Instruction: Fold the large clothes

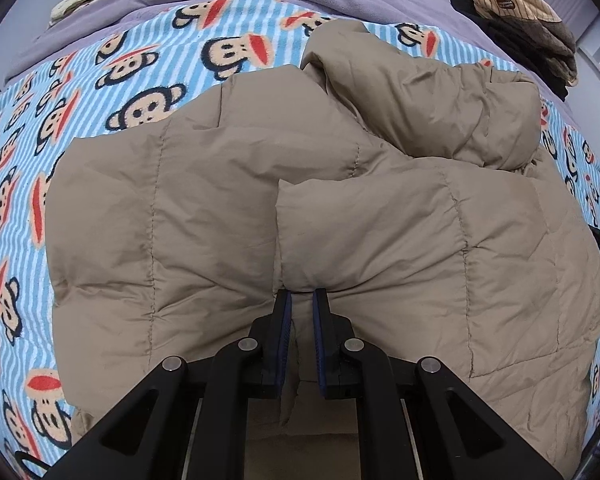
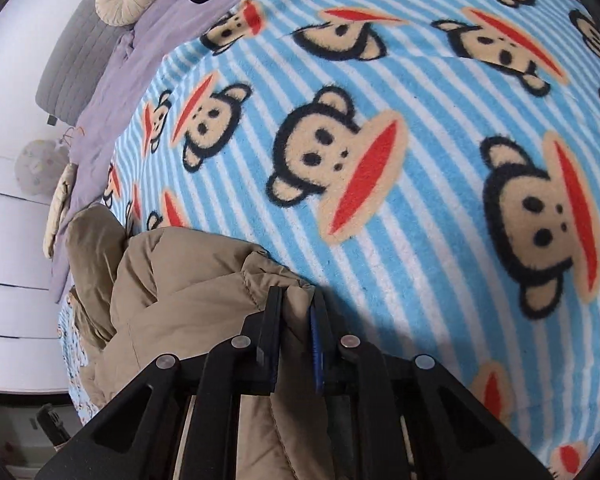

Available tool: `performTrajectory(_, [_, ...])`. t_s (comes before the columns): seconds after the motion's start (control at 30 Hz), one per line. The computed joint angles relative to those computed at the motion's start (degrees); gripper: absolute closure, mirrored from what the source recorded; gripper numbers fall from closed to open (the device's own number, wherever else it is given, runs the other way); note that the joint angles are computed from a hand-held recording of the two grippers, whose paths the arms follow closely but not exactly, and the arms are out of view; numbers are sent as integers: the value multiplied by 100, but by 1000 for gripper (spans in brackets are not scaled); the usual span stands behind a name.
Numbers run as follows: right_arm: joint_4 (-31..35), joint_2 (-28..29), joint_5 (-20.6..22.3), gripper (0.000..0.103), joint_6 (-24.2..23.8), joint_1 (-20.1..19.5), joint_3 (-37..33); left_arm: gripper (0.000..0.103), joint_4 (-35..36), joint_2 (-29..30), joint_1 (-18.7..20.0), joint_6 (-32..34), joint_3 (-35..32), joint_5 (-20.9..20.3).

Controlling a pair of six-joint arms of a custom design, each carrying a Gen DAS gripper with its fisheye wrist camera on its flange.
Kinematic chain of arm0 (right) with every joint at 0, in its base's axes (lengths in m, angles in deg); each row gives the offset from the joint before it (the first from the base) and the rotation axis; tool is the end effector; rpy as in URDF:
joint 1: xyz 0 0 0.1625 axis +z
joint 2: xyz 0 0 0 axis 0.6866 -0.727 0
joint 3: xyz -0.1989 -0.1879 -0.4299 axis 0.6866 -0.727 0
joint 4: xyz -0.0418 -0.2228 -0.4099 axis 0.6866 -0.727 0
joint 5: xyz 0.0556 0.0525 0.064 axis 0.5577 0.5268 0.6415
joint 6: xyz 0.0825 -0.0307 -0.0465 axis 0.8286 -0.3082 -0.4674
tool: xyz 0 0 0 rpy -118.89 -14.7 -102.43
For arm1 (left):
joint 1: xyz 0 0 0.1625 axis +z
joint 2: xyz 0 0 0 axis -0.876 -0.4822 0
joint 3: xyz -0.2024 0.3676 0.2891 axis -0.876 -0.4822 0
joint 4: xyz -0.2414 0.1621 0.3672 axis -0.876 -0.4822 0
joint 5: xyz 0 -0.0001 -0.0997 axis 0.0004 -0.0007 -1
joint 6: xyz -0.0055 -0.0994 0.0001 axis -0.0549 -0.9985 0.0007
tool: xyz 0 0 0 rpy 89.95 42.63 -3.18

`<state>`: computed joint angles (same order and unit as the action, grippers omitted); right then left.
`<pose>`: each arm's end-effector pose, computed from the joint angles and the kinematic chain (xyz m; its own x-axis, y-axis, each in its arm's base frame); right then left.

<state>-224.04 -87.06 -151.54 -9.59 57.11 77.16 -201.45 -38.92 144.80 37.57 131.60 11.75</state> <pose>0.2391 -0.7829 -0.0226 -0.9274 0.2164 0.3052 0.1028 0.9317 -0.3485 0.1325 -0.6357 0.3396 -0.7492 -0.2232 -0.6236 0.0388 0.9251 -0.3778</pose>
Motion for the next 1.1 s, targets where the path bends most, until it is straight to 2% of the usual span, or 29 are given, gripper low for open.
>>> performTrajectory(0.1, [-254,-205,-355,89,-404,290,293,90,-1,-23,30,-22,-11,-82])
performTrajectory(0.23, [-556,-607,-242,89,-863,590,1004,90,-55,-12,38,3,-1,-65])
performTrajectory(0.3, [-447,-675,-179,89,-809,605,1285,90,-79,-40,45,-11,28,-51])
performTrajectory(0.4, [-359,-517,-585,91,-866,548,1505,90,-128,-51,57,-2,51,-54])
performTrajectory(0.5, [-512,-389,-651,94,-977,409,1526,90,-134,-36,43,5,53,-9])
performTrajectory(0.63, [-205,-325,-822,93,-831,459,1323,90,88,-88,-70,-335,56,365])
performTrajectory(0.8, [158,-500,-866,93,-616,578,1315,90,543,-406,-181,-646,161,380])
performTrajectory(0.87, [324,-616,-820,89,-428,630,1376,90,667,-559,-296,-618,291,446])
performTrajectory(1.1, [475,-791,-690,89,-177,816,1550,90,1251,-1096,-683,-1046,696,384])
